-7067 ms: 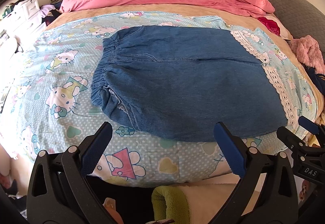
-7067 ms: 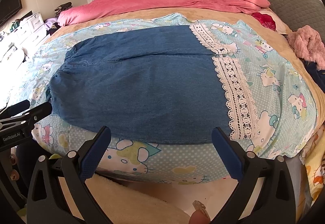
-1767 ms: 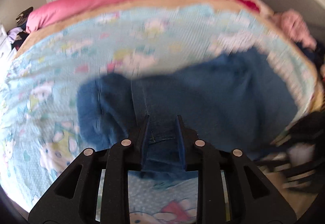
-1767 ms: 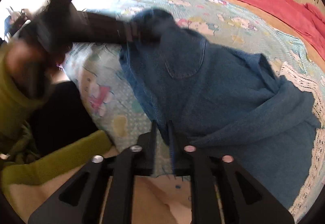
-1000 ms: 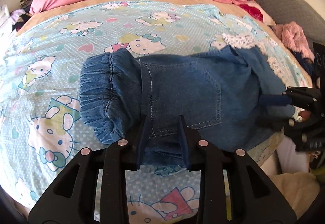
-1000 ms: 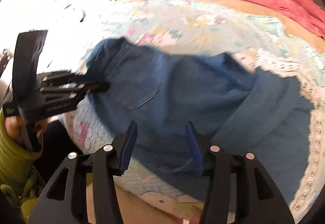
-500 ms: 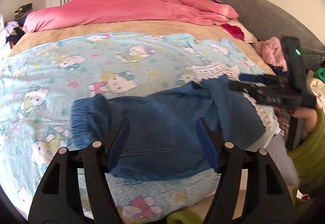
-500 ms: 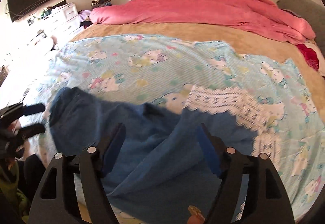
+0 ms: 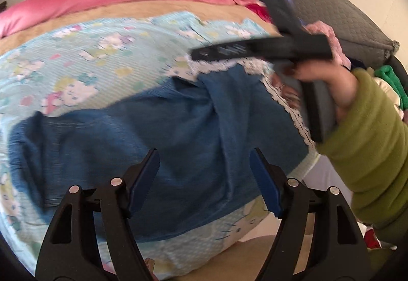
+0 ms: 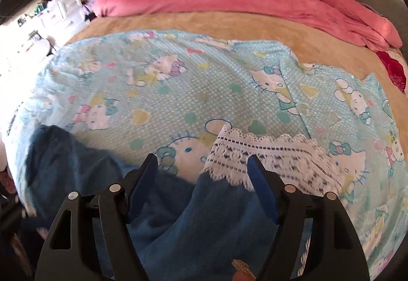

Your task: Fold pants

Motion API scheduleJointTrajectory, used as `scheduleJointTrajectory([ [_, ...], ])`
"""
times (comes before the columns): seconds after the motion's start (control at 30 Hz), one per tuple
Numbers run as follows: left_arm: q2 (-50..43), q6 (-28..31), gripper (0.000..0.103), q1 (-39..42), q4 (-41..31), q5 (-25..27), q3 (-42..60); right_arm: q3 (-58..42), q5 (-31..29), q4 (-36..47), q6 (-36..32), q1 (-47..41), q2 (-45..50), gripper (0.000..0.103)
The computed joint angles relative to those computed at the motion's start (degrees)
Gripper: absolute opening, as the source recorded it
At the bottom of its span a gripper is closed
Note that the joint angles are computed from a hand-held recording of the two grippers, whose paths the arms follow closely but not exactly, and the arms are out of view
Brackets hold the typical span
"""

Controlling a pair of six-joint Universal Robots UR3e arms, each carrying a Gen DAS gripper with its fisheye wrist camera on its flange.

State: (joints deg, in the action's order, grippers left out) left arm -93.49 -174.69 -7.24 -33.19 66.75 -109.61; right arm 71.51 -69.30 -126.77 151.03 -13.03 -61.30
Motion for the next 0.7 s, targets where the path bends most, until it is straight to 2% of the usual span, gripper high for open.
scheduleJointTrajectory([
  [0.2, -5.5, -0.3, 0.064, -3.0, -0.4, 0.6, 3.6, -10.8, -6.1, 2.5, 2.5, 3.4, 9.5, 0.072],
  [0.33, -8.9, -0.5, 0.059, -3.5, -1.1, -0.1, 5.8, -17.8, -8.9, 5.0, 4.1, 4.1, 15.5, 0.069],
  [0.4, -10.6, -0.8, 0.058, -3.9, -1.2, -0.2, 7.0, -19.8, -9.9, 5.1, 4.7, 4.1, 17.6, 0.062],
  [0.47, -11.9, -0.9, 0.056, -4.4, -1.1, -0.1, 8.1, -19.8, -9.9, 3.4, 5.6, 3.5, 18.5, 0.044],
  [0.5, -12.6, -0.9, 0.055, -4.6, -1.2, -0.1, 8.6, -19.5, -9.7, 2.6, 5.9, 3.1, 18.5, 0.039],
  [0.57, -13.3, -1.1, 0.055, -4.8, -1.5, 0.0, 9.3, -18.4, -6.5, 2.7, 6.2, 1.3, 17.5, 0.024],
  [0.63, -14.5, -1.3, 0.055, -5.2, -1.3, 0.5, 10.1, -16.1, -3.8, 2.1, 5.9, -0.4, 15.7, 0.013],
  [0.7, -15.0, -1.3, 0.055, -5.4, -1.1, 0.6, 10.4, -12.1, -1.3, 0.1, 5.7, -2.4, 12.7, 0.013],
])
